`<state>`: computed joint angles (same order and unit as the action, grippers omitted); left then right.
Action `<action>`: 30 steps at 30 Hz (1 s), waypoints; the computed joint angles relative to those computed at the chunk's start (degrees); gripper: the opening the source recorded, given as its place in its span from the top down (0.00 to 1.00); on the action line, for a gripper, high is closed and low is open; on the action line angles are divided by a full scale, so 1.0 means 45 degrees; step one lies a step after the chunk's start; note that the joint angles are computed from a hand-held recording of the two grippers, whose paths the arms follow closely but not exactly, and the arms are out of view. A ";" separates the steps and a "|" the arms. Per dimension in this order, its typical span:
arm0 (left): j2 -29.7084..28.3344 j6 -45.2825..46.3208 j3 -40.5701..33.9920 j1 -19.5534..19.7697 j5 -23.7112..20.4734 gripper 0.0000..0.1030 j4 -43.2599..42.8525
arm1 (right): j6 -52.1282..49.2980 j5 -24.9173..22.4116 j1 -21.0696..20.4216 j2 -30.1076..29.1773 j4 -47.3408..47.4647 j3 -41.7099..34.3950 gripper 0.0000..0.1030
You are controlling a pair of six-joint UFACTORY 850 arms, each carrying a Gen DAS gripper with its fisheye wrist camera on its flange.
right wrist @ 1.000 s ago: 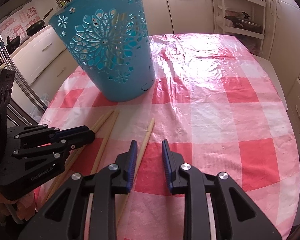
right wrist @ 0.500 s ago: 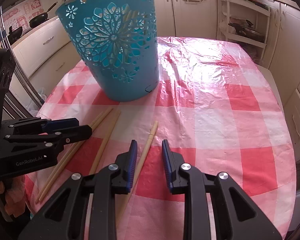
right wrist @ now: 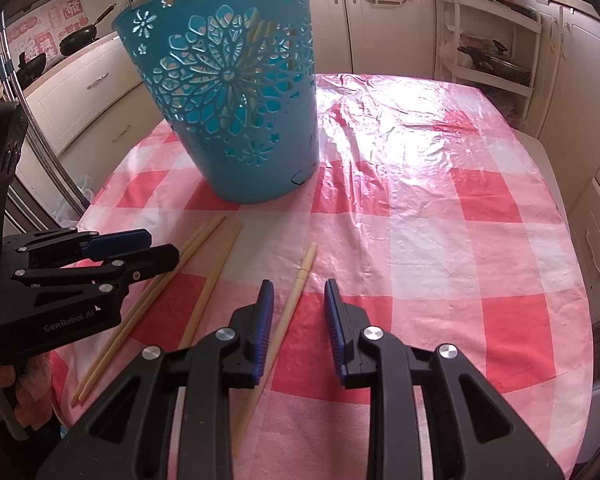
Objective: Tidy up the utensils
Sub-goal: 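Close the left tool on a wooden chopstick while the right tool closes on another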
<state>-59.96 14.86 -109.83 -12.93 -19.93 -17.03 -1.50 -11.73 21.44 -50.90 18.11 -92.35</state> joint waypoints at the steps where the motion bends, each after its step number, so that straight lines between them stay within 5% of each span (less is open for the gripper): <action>1: 0.0003 -0.0115 0.0004 0.0011 0.0011 0.65 0.0100 | 0.0022 0.0001 0.0005 -0.0006 -0.0030 -0.0008 0.74; 11: 0.0331 -0.4347 0.0557 -0.0473 0.0745 0.67 0.5759 | -0.0091 0.0031 0.0022 -0.0016 0.0023 -0.0008 0.72; 22: 0.0254 -0.1703 0.0414 -0.0339 0.0220 0.94 0.2737 | 0.0621 0.0012 0.0099 -0.0051 -0.0990 -0.0091 0.70; 30: 0.0137 -0.0715 0.0222 0.0036 -0.0090 0.95 0.0761 | -0.0207 -0.0010 0.0111 -0.0172 -0.0408 -0.0236 0.91</action>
<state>-59.35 11.64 -108.83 -12.77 -20.34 -13.60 -2.43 -11.77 21.94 -51.68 16.27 -93.41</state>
